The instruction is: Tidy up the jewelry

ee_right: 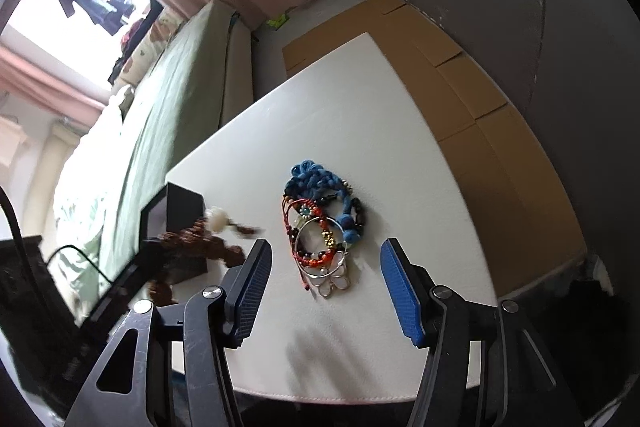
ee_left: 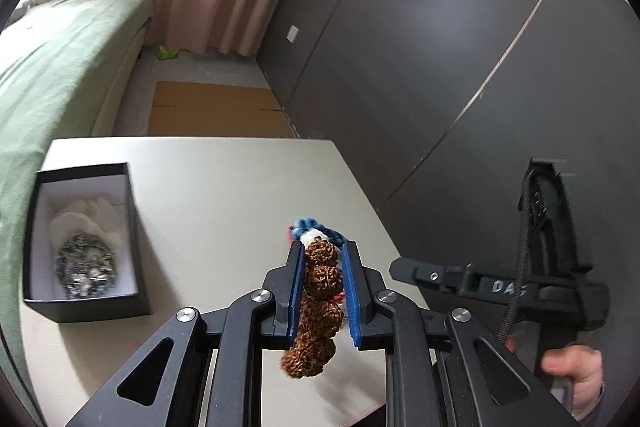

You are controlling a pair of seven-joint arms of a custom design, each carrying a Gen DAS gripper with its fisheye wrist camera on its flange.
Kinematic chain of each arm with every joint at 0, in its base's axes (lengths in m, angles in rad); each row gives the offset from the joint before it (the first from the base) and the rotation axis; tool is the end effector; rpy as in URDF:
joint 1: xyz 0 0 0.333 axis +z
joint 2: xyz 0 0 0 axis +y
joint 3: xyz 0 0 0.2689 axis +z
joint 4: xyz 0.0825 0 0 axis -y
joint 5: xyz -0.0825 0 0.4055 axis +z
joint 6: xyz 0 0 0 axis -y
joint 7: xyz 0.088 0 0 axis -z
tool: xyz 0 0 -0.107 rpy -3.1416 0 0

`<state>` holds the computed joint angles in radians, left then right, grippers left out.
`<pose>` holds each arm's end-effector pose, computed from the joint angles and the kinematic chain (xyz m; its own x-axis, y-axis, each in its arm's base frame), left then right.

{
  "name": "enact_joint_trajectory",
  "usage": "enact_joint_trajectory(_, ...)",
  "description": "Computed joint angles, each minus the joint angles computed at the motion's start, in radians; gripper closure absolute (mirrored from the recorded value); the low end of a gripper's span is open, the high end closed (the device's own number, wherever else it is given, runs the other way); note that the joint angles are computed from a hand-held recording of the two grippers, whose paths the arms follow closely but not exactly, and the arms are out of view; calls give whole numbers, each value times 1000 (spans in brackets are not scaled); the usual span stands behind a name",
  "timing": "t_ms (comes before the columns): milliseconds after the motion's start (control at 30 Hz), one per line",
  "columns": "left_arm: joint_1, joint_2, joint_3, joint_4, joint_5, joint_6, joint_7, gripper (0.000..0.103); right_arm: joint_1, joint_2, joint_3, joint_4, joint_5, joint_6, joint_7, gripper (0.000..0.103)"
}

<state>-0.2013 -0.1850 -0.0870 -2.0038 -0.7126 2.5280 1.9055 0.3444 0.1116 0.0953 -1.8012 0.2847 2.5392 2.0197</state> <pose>0.5581 -0.1615 0.5663 -0.3319 -0.8376 0.4338 -0.7638 -0.0312 -0.6446 0.5954 0.2740 0.4975 -0.0677 -0.8705 -0.4875 -0.8818 0.2808 -0.3789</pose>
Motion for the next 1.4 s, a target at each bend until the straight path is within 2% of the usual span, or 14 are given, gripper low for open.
enact_joint_trajectory(100,10,-5,5,-1,13,10,-15,84,3,27,1,20,-4,-14,0,50)
enact_joint_trajectory(267,21,-1,14,2,15,11,-37,84,4,81,1,65,11,-50,1,70)
enact_joint_trajectory(500,33,-8,18,-3,24,-1,-52,84,8,137,-8,116,-10,-106,47,84)
enact_joint_trajectory(533,32,-1,15,4,29,1,-59,84,6,140,-6,118,-1,-109,45,88)
enact_joint_trajectory(700,32,-13,15,-5,34,8,-68,84,6,138,-8,102,9,-82,56,97)
enact_joint_trajectory(933,26,-61,38,-52,16,27,-66,84,-7,61,19,19,116,31,-47,98)
enact_joint_trajectory(1200,12,-126,85,-108,-29,81,-46,84,14,0,35,-35,187,169,-121,98)
enact_joint_trajectory(1400,15,-132,106,-104,-33,98,-59,84,19,1,55,-23,321,224,-245,101)
